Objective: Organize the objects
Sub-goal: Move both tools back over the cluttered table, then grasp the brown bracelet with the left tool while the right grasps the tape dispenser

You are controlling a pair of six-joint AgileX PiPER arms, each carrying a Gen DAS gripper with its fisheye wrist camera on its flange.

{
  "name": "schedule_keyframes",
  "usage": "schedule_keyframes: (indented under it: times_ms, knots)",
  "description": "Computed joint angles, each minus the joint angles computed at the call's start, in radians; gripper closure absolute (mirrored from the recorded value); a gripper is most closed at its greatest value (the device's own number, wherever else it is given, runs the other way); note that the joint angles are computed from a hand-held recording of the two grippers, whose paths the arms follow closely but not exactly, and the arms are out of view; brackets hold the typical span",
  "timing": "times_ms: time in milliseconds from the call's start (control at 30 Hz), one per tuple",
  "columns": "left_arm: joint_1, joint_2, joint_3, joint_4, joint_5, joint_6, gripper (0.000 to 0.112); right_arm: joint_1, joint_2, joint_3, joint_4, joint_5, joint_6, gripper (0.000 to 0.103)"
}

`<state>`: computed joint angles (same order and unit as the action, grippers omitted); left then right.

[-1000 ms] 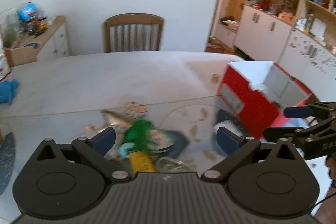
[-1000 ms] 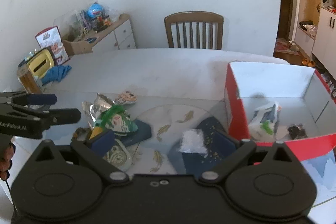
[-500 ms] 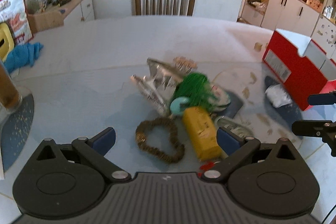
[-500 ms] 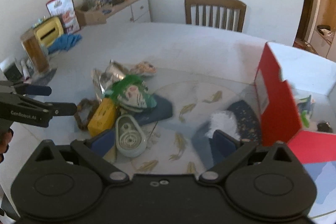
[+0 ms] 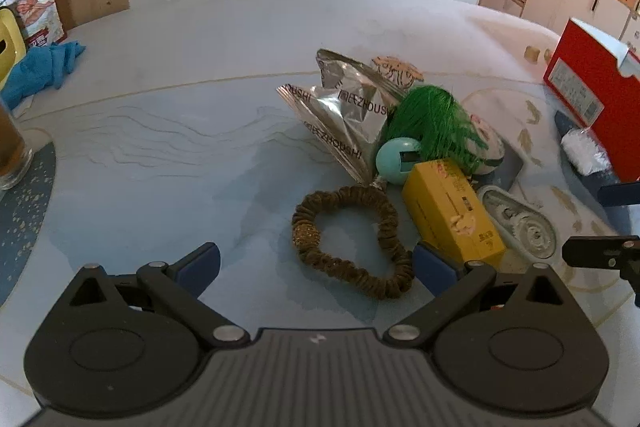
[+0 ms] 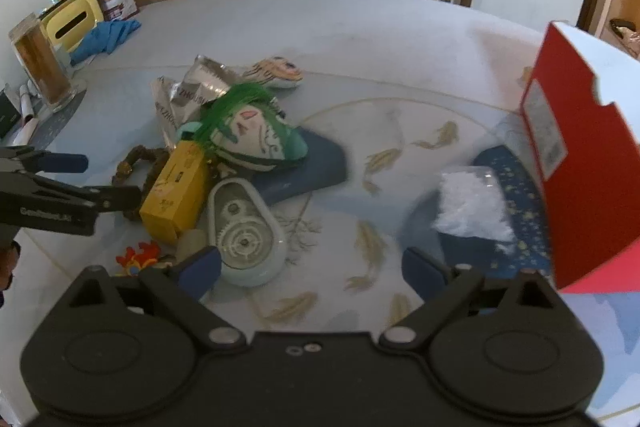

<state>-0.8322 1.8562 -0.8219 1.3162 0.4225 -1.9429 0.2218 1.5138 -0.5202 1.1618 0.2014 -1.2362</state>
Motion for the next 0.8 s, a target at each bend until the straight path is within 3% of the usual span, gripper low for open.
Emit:
schedule_keyframes:
  times_ms: [167,400,533,700,800]
  knots:
    - [0.025,0.027,-0.005,0.065,-0.036,-0.061,0.009,0.041,0.054,-0.026,-0.058,-0.021,0.065,0.013]
    - [0.017,0.058,-0.028,0.109,-0.015,-0.079,0.010,0.084,0.089,-0.054,-0.070,-0.032,0.061,0.017]
    - [0.012,0.070,-0.035,0.134,-0.001,-0.105,0.011,0.121,0.107,-0.065,-0.110,-0.060,0.086,0.024]
    - [-0.006,0.067,-0.029,0.176,0.018,-0.133,0.024,0.163,0.116,-0.070,-0.080,-0.100,0.043,0.032]
    - [-0.019,0.056,-0.025,0.182,0.017,-0.127,0.044,0.170,0.114,-0.069,-0.012,-0.100,-0.028,0.039]
